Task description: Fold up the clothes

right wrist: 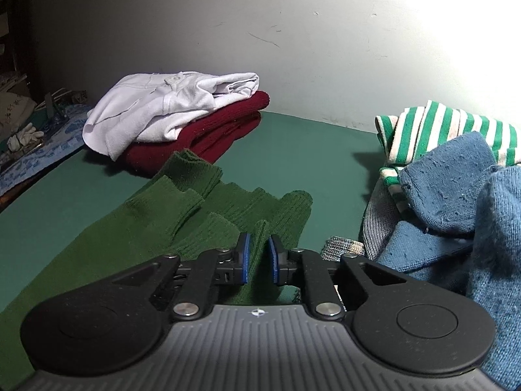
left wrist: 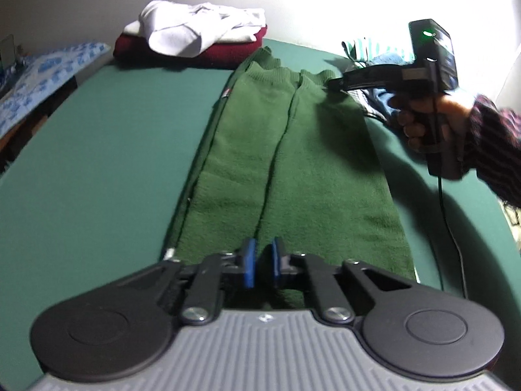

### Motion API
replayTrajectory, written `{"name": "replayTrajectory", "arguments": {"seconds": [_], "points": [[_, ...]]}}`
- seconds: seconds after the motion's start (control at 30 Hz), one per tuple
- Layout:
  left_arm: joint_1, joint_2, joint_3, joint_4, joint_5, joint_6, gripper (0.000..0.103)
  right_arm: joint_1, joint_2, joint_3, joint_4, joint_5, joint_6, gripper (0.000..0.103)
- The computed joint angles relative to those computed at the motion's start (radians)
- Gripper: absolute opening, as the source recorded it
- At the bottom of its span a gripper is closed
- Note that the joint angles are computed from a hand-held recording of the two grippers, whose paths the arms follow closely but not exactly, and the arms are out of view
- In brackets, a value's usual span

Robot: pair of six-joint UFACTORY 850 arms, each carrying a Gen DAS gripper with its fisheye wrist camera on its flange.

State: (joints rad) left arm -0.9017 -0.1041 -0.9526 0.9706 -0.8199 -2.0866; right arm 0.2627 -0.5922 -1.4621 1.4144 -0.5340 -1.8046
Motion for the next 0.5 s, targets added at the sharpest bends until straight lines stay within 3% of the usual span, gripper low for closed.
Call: {"name": "replayTrajectory", "arguments": {"seconds": [0.13, 0.27, 0.33, 0.4, 0.5], "points": [[-0.021, -0.032, -0.039, -0.036, -0.054, 0.071, 0.006, 0.012, -0.004, 0.011, 0.065, 0.046, -0.098, 0.017], [-0.013, -0.023, -0.036, -0.052, -0.048, 0.095, 0.006, 0.002, 0.054, 0.07, 0.221, 0.059, -0.215, 0.022], [-0.011, -0.02, -0.036, -0.059, -0.049, 0.104, 0.007, -0.029, 0.103, 0.11, 0.15, -0.03, -0.113, 0.023], [-0.016, -0.025, -0.042, -0.066, -0.064, 0.12, 0.012, -0.069, 0.136, 0.129, -0.033, -0.185, 0.05, 0.023], [-0.024, -0.023, -0.049, -0.077, -0.092, 0.134, 0.019, -0.109, 0.199, 0.205, -0.195, -0.347, 0.049, 0.023]]}}
